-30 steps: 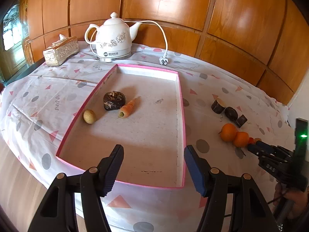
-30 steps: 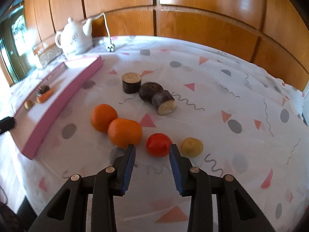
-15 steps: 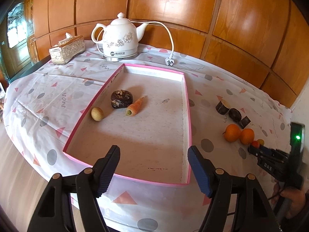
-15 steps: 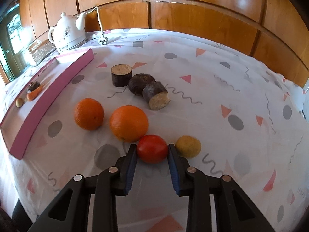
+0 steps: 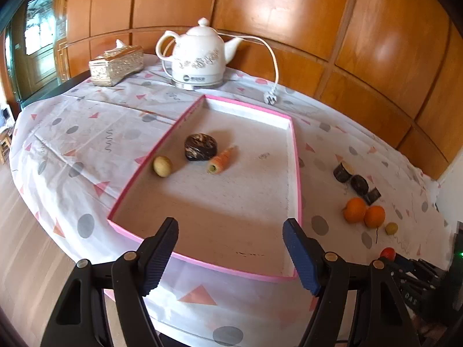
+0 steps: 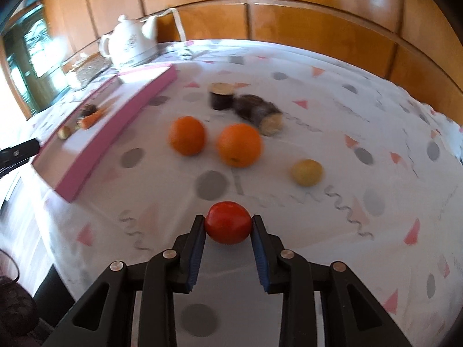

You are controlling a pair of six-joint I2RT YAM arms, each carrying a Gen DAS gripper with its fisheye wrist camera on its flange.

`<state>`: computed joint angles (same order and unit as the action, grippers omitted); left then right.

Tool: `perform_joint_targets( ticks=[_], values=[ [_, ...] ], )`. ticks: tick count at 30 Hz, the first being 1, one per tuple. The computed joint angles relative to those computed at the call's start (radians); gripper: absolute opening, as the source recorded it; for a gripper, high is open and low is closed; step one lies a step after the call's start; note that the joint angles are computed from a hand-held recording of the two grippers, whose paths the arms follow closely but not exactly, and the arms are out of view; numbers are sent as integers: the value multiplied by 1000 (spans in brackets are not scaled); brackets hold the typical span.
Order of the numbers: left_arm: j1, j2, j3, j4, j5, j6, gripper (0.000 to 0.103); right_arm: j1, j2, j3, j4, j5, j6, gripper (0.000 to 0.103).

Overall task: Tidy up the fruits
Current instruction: 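Carry the red tomato into the tray and open the right gripper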

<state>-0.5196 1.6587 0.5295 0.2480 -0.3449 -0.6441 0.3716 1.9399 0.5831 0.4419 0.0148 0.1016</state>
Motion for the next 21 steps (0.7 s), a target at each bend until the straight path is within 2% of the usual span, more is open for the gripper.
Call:
perform_joint_targets(
  ticks=[8,21],
  values=[
    [42,-59,-51,13,-18,-29,75,113,-5,140,-136,-94,-11,32],
    [73,-61,-67,29,-18,-39,75,230,64,397,-259,-131,-27,32]
  ],
)
